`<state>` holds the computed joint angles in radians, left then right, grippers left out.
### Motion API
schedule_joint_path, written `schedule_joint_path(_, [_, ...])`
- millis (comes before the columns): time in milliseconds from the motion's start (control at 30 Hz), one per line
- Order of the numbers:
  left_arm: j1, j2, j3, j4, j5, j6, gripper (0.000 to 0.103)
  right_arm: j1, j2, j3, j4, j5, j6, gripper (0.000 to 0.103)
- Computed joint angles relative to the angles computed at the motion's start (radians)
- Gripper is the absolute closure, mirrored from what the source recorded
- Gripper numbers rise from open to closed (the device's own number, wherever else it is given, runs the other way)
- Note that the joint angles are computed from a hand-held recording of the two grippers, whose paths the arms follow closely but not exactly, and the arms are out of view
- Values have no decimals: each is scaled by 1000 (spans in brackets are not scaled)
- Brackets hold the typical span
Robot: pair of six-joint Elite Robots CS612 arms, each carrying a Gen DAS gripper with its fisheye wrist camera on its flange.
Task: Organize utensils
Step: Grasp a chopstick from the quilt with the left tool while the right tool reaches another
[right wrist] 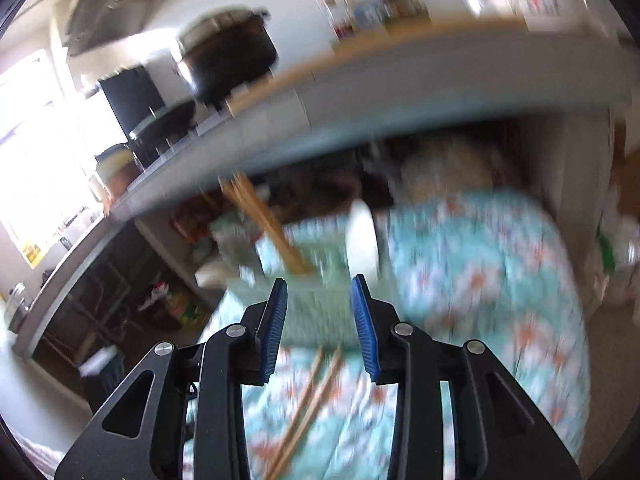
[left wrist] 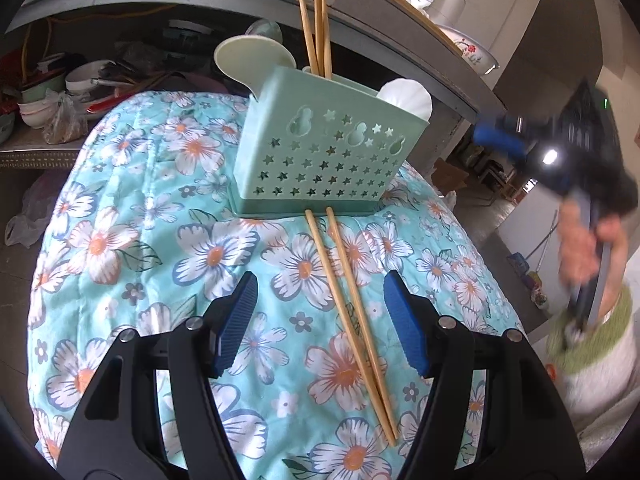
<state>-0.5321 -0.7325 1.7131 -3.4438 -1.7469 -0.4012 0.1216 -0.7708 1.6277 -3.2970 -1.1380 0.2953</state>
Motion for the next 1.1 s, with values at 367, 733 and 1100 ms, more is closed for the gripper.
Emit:
schedule_joint_path(367, [41,77,-171,257,-260,-104,65,2,60,74,113,133,104,70])
schedule_joint_path(733, [42,135,-294,420,-257,-167,84,-19,79,91,67,200,106,70])
schedule_joint_path(1100, [36,144,-298,436,-213,-205,98,-33,86,102,46,237,122,70])
